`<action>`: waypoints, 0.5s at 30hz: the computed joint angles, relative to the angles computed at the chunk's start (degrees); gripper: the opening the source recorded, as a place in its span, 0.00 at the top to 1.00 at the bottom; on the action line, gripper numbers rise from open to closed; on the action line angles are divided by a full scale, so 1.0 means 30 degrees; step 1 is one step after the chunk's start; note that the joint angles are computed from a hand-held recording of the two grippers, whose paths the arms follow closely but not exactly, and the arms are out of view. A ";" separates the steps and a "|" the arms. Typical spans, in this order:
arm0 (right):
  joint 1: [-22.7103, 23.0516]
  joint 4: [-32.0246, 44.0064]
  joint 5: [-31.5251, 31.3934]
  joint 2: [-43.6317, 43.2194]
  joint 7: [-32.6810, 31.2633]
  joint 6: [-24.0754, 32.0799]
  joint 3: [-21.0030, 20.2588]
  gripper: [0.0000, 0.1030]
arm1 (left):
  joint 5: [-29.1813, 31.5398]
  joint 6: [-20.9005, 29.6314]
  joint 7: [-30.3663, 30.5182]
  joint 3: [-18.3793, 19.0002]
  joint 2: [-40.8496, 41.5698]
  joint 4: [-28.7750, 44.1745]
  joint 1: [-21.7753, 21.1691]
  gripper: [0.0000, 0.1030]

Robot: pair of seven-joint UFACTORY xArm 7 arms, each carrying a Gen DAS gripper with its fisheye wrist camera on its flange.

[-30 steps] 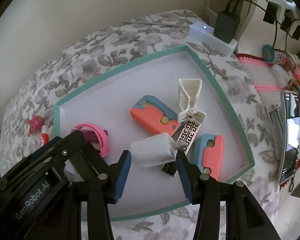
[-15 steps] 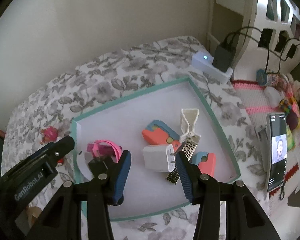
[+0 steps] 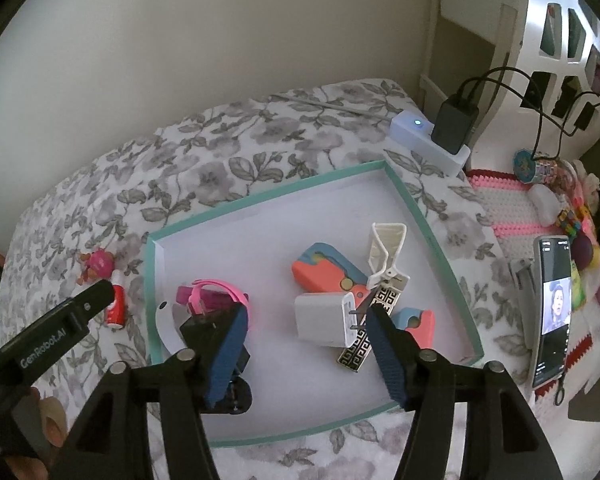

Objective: Organize rigid objects
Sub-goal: 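Open the left tool releasing the black charger while the right tool releases the white charger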

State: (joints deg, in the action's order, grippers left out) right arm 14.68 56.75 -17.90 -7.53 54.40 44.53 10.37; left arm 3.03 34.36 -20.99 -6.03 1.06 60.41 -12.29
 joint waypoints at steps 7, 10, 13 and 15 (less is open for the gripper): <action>-0.0002 0.0007 -0.0440 0.0228 0.0496 -0.0069 0.0039 0.16 | 0.1598 0.0299 -0.1354 0.0253 0.0239 -0.0064 0.0210 0.27; 0.0065 0.0064 -0.0475 0.0350 0.0530 -0.0085 0.0027 0.11 | 0.2211 0.0325 -0.1719 0.0280 0.0269 -0.0083 0.0241 0.24; 0.0119 0.0076 -0.0516 0.0420 0.0563 -0.0151 0.0007 0.04 | 0.2308 0.0349 -0.1806 0.0307 0.0326 -0.0067 0.0298 0.18; 0.0147 0.0085 -0.0572 0.0436 0.0590 -0.0119 0.0002 0.00 | 0.2324 0.0305 -0.1837 0.0327 0.0317 -0.0091 0.0337 0.18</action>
State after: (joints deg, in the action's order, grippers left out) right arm 15.12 57.01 -19.62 -6.22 56.17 44.17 10.37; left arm 10.00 35.27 -26.50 -5.05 2.02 60.14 -11.27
